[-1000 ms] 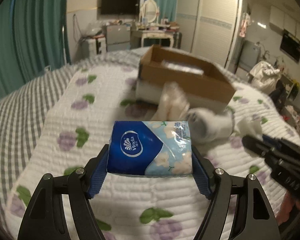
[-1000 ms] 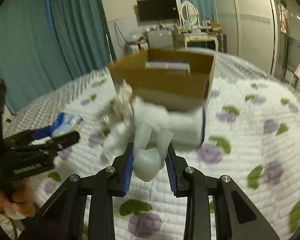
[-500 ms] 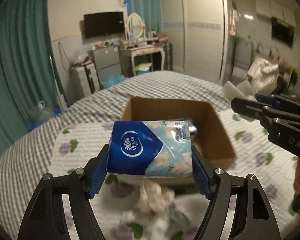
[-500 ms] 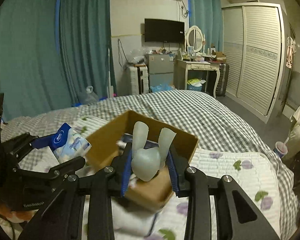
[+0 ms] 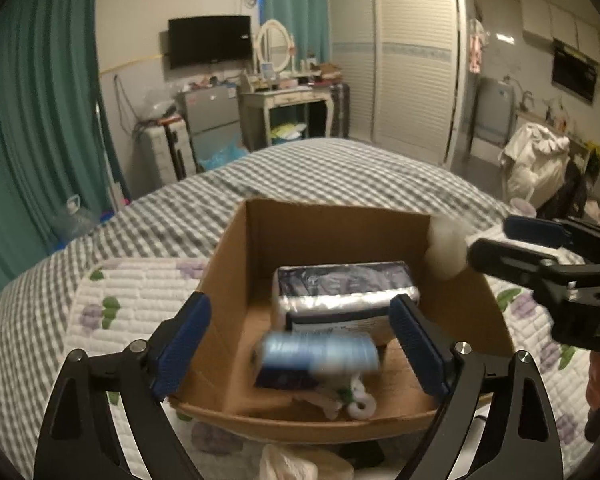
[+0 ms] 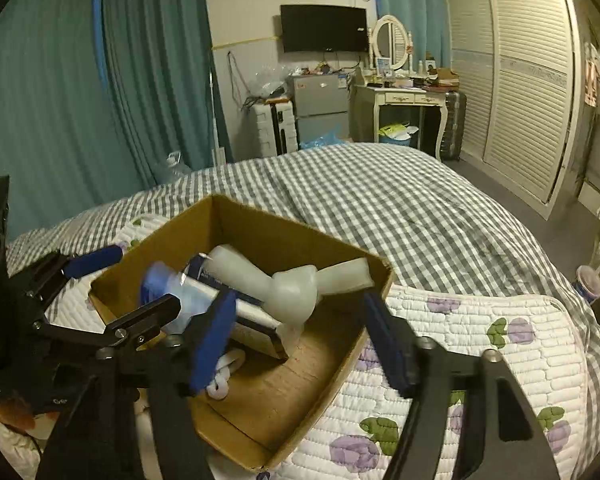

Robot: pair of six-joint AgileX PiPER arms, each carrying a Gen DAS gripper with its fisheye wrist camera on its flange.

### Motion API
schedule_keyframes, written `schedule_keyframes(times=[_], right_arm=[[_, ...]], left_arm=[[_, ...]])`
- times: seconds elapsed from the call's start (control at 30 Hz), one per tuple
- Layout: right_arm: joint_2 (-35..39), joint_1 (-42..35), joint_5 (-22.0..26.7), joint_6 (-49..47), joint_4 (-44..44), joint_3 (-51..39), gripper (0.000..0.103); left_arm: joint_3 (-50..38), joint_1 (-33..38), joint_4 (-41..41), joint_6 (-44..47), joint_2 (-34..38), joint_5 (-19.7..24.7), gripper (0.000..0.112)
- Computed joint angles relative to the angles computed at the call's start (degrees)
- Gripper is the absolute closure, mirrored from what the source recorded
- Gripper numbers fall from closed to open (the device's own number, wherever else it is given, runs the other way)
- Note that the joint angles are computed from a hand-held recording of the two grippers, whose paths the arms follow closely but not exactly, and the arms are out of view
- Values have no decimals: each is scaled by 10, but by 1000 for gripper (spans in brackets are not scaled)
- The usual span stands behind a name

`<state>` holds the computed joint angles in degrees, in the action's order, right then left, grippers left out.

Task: Organize soft objects
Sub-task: 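Drop the blue pack and white socks into the box with both grippers, then grasp the white knit glove with the right gripper while the left grasps the grey sock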

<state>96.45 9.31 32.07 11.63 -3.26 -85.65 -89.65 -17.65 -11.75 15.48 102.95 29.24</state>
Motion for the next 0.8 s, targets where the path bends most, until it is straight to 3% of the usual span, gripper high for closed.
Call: schedule_keyframes(times=[0.13, 0.23, 0.37, 0.53, 0.63, 0.7, 0.8], right_arm=[[-38, 6, 2, 38, -31, 12, 34], [-84, 38, 18, 111, -102, 24, 32], [-137, 99, 77, 192, -177, 15, 28], [-185, 227, 186, 302, -312, 12, 9], [-202, 300, 227, 355, -376, 34, 4], [-200, 345, 249, 392, -408, 49, 3], [-187, 370, 244, 427, -412, 88, 3]], left_arm=[[15, 10, 3, -6, -38, 11, 20], [42, 15, 18, -11, -93, 13, 20], [70, 49, -39, 51, -173, 35, 18], [100, 118, -129, 142, -248, 75, 16], [138, 162, -190, 207, -279, 87, 16], [181, 188, -236, 261, -298, 77, 16], [240, 197, -253, 301, -311, 44, 16]])
